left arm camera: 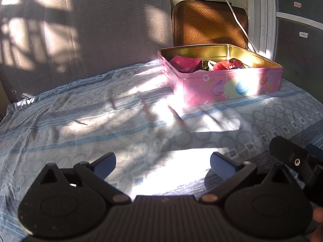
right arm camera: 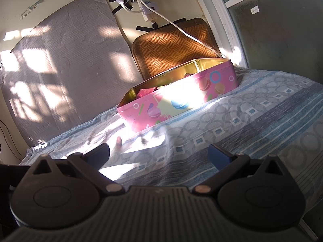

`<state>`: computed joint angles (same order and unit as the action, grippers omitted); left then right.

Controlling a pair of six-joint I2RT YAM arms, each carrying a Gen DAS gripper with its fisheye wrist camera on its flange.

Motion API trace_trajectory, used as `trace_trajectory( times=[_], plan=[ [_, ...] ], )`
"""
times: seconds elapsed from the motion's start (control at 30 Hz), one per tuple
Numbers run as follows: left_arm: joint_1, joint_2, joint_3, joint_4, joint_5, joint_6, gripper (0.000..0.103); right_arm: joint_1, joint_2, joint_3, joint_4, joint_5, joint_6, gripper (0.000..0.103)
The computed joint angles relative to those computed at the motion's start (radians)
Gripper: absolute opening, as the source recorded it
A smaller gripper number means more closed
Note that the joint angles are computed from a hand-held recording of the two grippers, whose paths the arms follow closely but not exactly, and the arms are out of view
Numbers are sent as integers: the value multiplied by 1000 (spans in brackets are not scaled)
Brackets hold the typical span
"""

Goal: Organize rigid objects

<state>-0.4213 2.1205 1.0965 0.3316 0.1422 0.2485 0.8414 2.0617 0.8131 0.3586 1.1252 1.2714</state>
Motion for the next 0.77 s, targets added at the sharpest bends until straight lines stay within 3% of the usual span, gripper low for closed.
trace_trajectory(
  times=[0.77],
  plan=[
    [1,-11,-16,18,36,14,103,1,1,3,-6,3,3,103]
  ],
)
